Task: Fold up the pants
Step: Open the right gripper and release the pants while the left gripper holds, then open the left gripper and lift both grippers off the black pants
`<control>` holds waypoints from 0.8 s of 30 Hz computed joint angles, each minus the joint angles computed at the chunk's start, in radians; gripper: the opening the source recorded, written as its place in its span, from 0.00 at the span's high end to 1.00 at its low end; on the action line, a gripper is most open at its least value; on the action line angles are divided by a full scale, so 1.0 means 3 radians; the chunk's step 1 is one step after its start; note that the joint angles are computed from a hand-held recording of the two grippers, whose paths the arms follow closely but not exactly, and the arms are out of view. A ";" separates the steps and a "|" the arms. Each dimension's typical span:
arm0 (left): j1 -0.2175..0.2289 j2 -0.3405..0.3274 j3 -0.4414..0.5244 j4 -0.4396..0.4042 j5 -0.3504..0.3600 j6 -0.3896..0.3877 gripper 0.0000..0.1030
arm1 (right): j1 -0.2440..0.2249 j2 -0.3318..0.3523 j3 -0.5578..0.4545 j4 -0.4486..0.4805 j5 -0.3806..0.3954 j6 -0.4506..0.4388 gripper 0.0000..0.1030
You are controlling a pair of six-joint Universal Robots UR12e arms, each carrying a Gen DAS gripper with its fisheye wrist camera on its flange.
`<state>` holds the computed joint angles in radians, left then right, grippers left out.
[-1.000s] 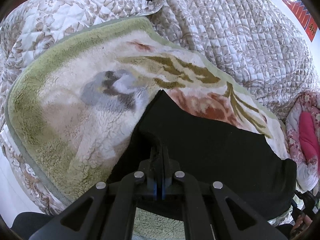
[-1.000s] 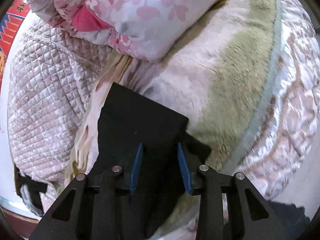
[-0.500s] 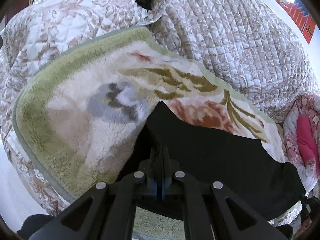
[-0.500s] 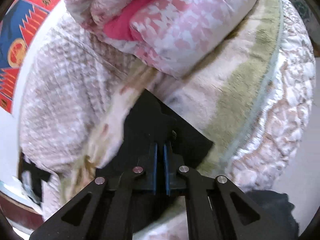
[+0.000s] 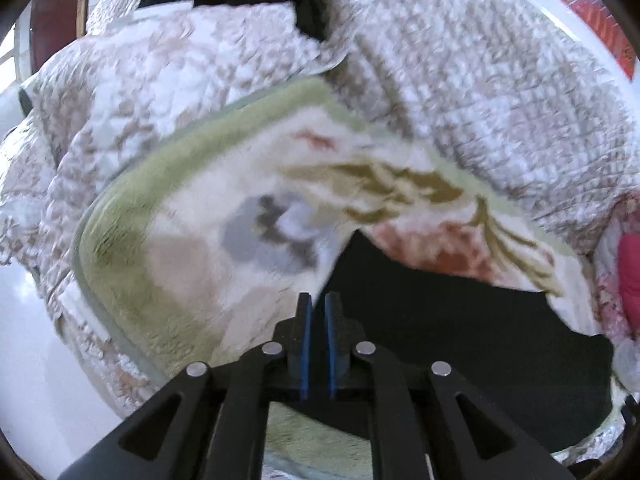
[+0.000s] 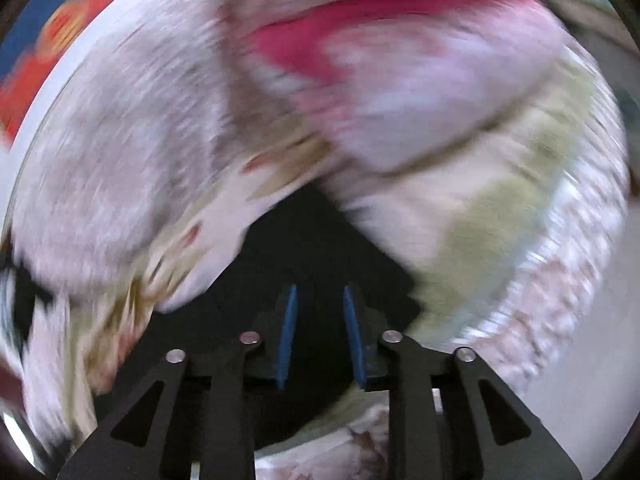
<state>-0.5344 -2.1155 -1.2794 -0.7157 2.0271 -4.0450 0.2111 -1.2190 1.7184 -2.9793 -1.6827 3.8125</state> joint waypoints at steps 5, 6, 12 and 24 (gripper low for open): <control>0.0003 -0.0132 0.0098 0.0394 -0.0457 0.0397 0.88 | 0.0060 0.0219 -0.0264 0.0412 0.0155 -0.0706 0.75; 0.0008 -0.0171 0.0126 0.0424 -0.0568 0.0481 0.87 | 0.0057 0.0240 -0.0274 0.0492 0.0118 -0.0672 0.75; 0.0044 -0.0339 0.0353 0.0002 -0.0905 0.0517 0.86 | 0.0006 0.0192 -0.0216 0.0138 0.0135 -0.0579 0.75; 0.0034 -0.0684 0.0895 -0.0139 -0.0731 0.0841 0.86 | -0.0076 0.0565 -0.0719 0.0417 0.0078 -0.0784 0.75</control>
<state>-0.5240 -2.3207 -1.0110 -0.7576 1.8077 -3.7928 0.1883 -1.0497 1.5028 -2.8543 -1.6592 3.5773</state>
